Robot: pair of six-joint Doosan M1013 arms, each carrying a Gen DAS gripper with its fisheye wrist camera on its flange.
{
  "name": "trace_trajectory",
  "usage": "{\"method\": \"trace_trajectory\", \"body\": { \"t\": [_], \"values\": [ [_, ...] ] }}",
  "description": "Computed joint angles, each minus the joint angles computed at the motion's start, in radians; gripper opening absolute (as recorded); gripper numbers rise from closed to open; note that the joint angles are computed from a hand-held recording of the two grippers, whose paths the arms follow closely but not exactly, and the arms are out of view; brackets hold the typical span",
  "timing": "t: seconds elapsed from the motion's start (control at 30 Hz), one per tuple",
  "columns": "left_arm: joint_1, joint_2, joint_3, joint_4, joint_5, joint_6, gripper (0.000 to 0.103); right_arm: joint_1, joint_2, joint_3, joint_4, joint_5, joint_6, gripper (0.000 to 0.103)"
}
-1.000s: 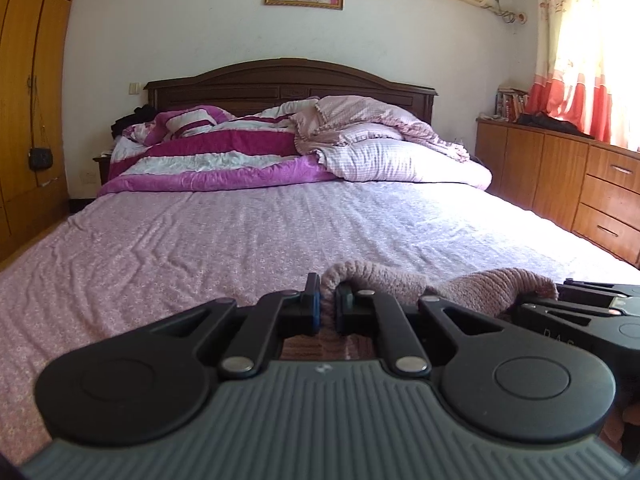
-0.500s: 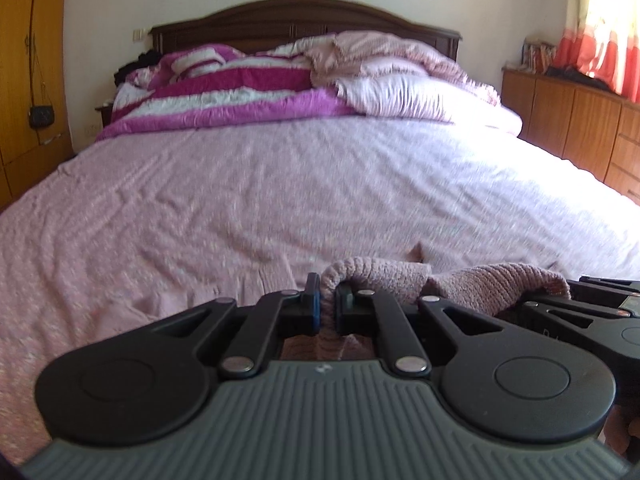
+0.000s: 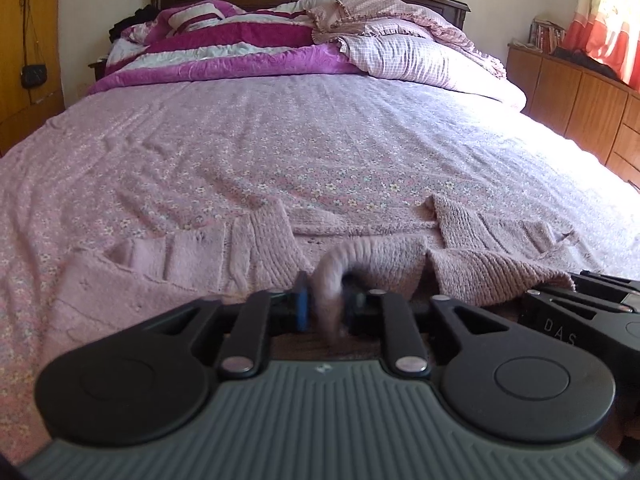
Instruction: Fold small clothes
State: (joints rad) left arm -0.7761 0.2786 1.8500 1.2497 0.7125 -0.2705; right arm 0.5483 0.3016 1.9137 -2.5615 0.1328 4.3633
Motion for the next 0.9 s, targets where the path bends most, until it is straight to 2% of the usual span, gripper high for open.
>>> {"method": "trace_trajectory", "body": {
  "t": [0.03,0.07,0.1,0.17,0.27,0.53,0.73,0.9],
  "values": [
    [-0.003,-0.004,-0.001,-0.013,0.01,0.01,0.041,0.0,-0.004,0.002,-0.02,-0.001,0.024,0.017],
    [-0.007,-0.01,0.0,-0.018,0.019,0.013,0.044,-0.001,-0.01,0.008,-0.056,0.0,0.066,0.022],
    [-0.011,-0.017,0.006,-0.014,0.023,0.008,0.044,0.0,-0.022,0.017,-0.06,0.002,0.077,0.025],
    [-0.018,-0.035,0.017,-0.013,0.025,0.004,0.044,0.0,-0.037,0.027,-0.039,0.004,0.058,0.038],
    [-0.035,-0.059,0.034,-0.009,0.044,-0.014,0.044,0.001,-0.064,0.052,-0.035,0.014,0.05,0.046],
    [-0.088,-0.111,0.072,-0.008,0.084,-0.033,0.044,0.016,-0.153,0.145,-0.046,0.066,0.032,0.055],
    [-0.124,-0.129,0.091,-0.035,0.095,-0.009,0.044,0.028,-0.204,0.207,-0.114,0.076,0.086,0.062],
    [-0.149,-0.131,0.098,-0.058,0.103,0.03,0.044,0.04,-0.227,0.237,-0.123,0.075,0.069,0.067]
  ]
}}
